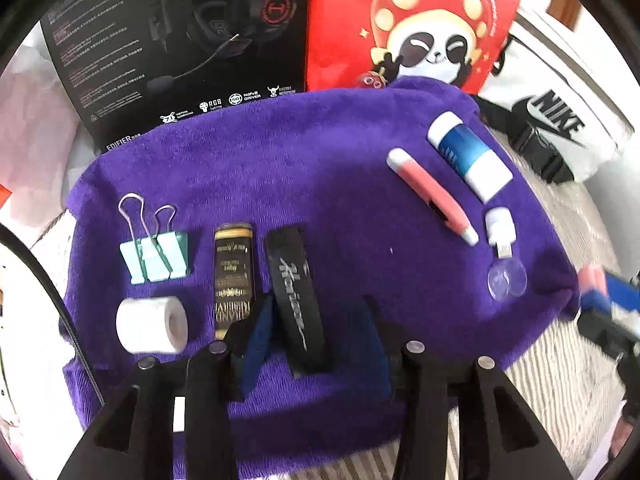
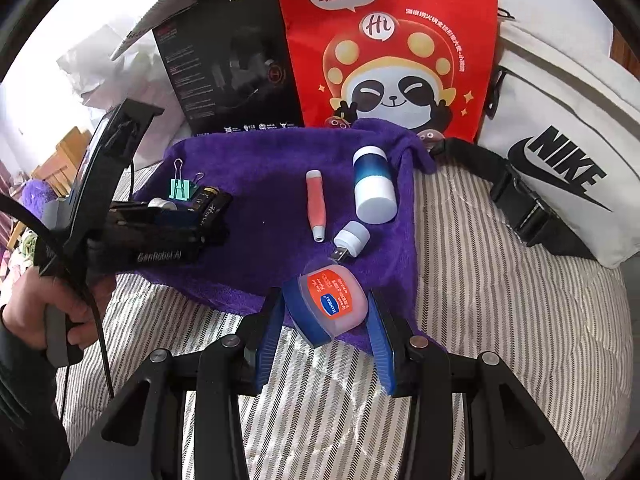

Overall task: Organize rigid objects
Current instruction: 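Set the Horizon case beside the box with the left tool while the right tool carries the tin, then lower the Vaseline tin onto the towel by the pink tube and open the right tool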

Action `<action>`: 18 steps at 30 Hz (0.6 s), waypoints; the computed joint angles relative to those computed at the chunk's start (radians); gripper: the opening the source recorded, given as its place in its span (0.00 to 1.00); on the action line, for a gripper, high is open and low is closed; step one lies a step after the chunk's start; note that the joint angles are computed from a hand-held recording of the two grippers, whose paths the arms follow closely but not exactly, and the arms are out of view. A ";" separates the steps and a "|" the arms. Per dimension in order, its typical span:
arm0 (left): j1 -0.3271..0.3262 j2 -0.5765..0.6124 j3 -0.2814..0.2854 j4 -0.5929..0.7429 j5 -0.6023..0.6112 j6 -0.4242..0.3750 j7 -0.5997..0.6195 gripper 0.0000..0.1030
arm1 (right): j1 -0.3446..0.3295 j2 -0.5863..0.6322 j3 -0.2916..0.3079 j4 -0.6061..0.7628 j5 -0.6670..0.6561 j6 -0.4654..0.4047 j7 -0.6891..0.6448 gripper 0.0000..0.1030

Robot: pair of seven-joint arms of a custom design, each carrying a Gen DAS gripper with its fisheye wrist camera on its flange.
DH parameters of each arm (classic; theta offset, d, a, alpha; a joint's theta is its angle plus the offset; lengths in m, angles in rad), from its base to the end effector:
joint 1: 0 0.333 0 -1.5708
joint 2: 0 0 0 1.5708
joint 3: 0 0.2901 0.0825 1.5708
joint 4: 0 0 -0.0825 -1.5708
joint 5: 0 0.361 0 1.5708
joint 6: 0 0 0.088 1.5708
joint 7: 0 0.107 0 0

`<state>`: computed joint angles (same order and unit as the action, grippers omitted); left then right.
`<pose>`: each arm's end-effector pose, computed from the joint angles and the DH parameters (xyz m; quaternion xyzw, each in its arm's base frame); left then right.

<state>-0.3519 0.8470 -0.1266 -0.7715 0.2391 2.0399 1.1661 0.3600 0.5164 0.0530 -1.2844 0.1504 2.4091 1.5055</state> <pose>0.7001 -0.2972 0.4696 -0.6639 0.7142 -0.1722 0.1400 0.6615 0.2805 0.5055 -0.7884 0.5324 -0.1092 0.2882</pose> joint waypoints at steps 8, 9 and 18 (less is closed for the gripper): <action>0.052 -0.253 -0.040 -0.401 -0.013 0.183 -0.054 0.41 | 0.012 -0.046 -0.013 -0.058 -0.034 0.022 0.025 0.40; 0.055 -0.279 -0.040 -0.437 -0.008 0.198 -0.061 0.41 | 0.012 -0.048 -0.012 -0.060 -0.035 0.022 0.026 0.40; 0.082 -0.506 -0.052 -0.753 0.039 0.297 -0.147 0.44 | 0.018 -0.033 -0.002 -0.050 -0.040 0.028 0.022 0.40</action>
<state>-0.2697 0.3413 -0.1781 -1.5242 0.2777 2.3367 1.0195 0.3784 0.4835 0.0505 -1.3348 0.1099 2.4368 1.5280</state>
